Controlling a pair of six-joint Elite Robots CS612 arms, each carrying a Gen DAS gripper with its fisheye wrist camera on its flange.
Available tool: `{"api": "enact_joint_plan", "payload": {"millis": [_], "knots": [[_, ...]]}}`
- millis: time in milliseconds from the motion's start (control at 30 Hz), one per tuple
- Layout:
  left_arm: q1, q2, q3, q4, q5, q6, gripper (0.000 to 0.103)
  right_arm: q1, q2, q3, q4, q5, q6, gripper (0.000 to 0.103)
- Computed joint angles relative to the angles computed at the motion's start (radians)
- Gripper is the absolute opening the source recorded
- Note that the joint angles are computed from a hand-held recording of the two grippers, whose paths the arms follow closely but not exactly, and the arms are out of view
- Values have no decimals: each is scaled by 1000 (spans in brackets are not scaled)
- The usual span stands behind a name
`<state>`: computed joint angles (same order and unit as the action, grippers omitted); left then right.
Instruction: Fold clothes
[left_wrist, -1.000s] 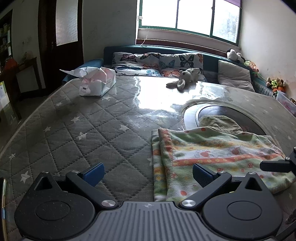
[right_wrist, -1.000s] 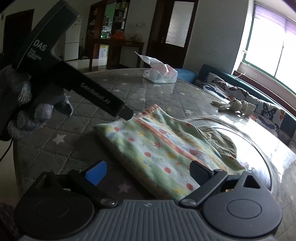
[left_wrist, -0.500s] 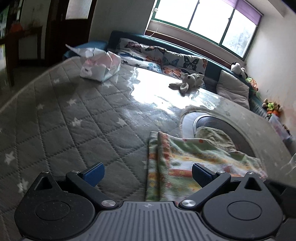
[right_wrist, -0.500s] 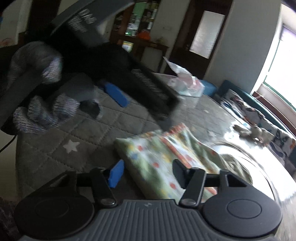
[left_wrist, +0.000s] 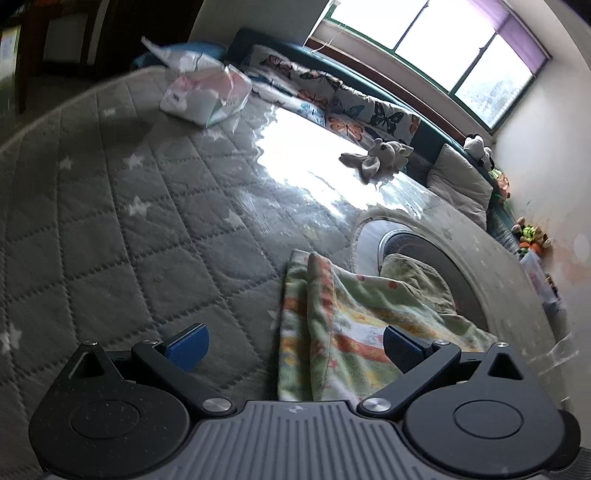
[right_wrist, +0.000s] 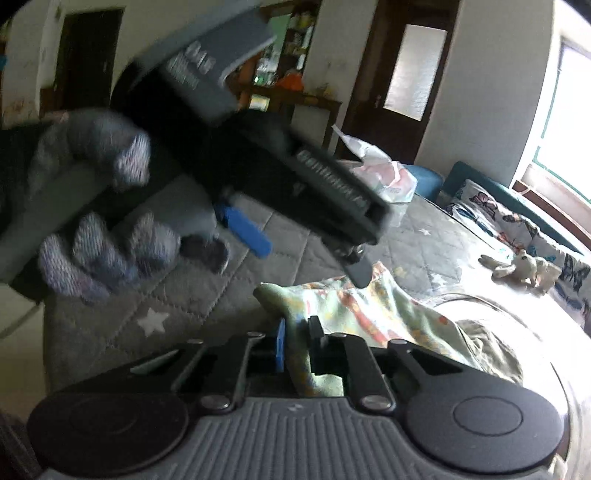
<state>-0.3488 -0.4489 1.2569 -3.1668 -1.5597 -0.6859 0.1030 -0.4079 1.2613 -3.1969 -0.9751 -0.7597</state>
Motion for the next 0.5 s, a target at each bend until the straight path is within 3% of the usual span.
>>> {"api": "enact_joint_plan", "payload": {"millis": [100, 233, 367, 433, 500], "knots": [[9, 9, -22, 20, -62, -47, 100, -8, -3, 0, -13, 20, 41, 9], [11, 17, -47, 49, -95, -49, 86, -15, -9, 12, -36, 34, 66, 8], [15, 26, -66, 61, -144, -39, 52, -18, -10, 17, -37, 46, 70, 8], [18, 34, -74, 68, -169, -41, 25, -19, -10, 19, -32, 49, 72, 9], [21, 40, -80, 69, -186, -44, 18, -22, -13, 21, -13, 56, 75, 12]]}}
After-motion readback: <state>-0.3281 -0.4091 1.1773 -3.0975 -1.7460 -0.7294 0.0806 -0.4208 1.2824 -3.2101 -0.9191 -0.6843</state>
